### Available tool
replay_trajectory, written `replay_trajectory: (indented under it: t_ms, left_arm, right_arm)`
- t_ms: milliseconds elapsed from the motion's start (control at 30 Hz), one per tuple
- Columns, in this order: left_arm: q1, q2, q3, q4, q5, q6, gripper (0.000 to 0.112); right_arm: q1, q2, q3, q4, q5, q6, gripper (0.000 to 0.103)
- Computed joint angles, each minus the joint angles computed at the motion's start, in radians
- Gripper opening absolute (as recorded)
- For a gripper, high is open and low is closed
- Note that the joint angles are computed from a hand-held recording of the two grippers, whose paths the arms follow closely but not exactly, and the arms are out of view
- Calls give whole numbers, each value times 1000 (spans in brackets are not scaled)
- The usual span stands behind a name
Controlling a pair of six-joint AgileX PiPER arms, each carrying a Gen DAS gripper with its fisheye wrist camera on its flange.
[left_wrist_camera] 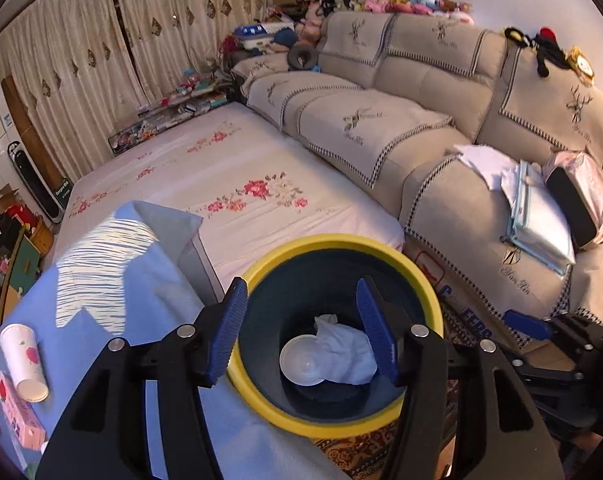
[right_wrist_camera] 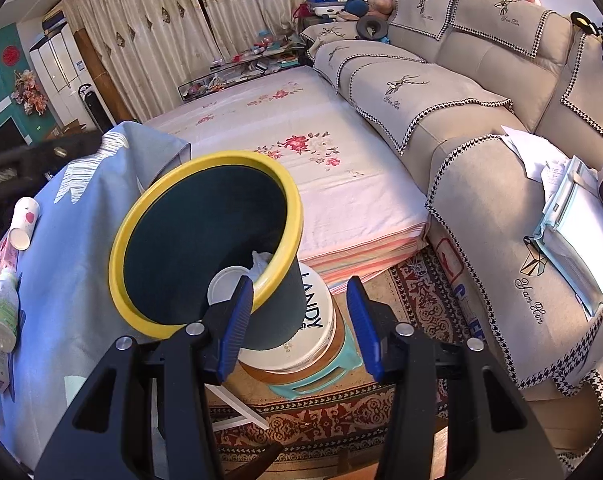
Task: Collect trash
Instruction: 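Grasp the clear plastic bottle with green label using the right tool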
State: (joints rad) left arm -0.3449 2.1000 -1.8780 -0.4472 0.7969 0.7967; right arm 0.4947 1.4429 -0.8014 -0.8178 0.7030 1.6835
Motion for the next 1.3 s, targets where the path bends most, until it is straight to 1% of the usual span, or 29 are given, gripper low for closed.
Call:
replay_trajectory:
  t_ms: [67,200,267,333,400,467,533,600,667,767,867,933,967,1033,1100,1200,1267,1300]
  left_arm:
    - [55,-81,63,-87,7,71,63]
    - [204,-221,155,-246,71,192,74]
    - [288,-266,177,-311,111,243,80]
    - [396,-313,211,-382,149,311,88]
    - [493,-345,245,-437,168,368,93]
    - [601,-358,263,-476,198,424,93]
    - [702,-355,267,-500,219,463,97]
    - [783,-342,260,-506,228,482,97]
    - [876,-305,218,-502,255,486,97]
    - [979,-242,137,-503,298,471,97]
    - [1076,-181,63,-518,322,461,97]
    - [1113,-153,36,-523,320,452,98]
    - [1133,-138,27,-526,325,453,98]
    - [1161,-98,-21,-521,347,436,98]
    - [1176,-77,-38,-516,352,426,98]
    - [1189,-43,-65,-505,357,405,98]
    - [1197,-14,-93,-500,370,393,98]
    - [1200,-3,-103,-498,375,392,98]
  right_arm:
    - [13,8,-14,4,6,-3,47]
    - [43,34,-52,7,13,-12,48]
    - [65,56,-84,9,19,-21,48]
    - [83,75,-112,10,21,-34,49]
    - [110,108,-166,18,32,-60,51]
    - [140,144,-230,26,50,-96,52]
    - [169,187,-303,38,64,-140,53]
    - [199,239,-391,54,79,-197,53]
    - [225,291,-483,74,96,-253,54]
    - [263,379,-637,114,115,-349,54]
    - [292,457,-785,159,128,-441,58]
    - [316,506,-877,176,131,-488,60]
    - [323,530,-922,187,133,-515,63]
    - [341,587,-1029,225,141,-593,67]
    - [354,646,-1131,272,162,-676,68]
    - [371,777,-1351,326,263,-796,74]
    - [371,856,-1478,357,325,-851,74]
    - [370,883,-1515,374,340,-868,74]
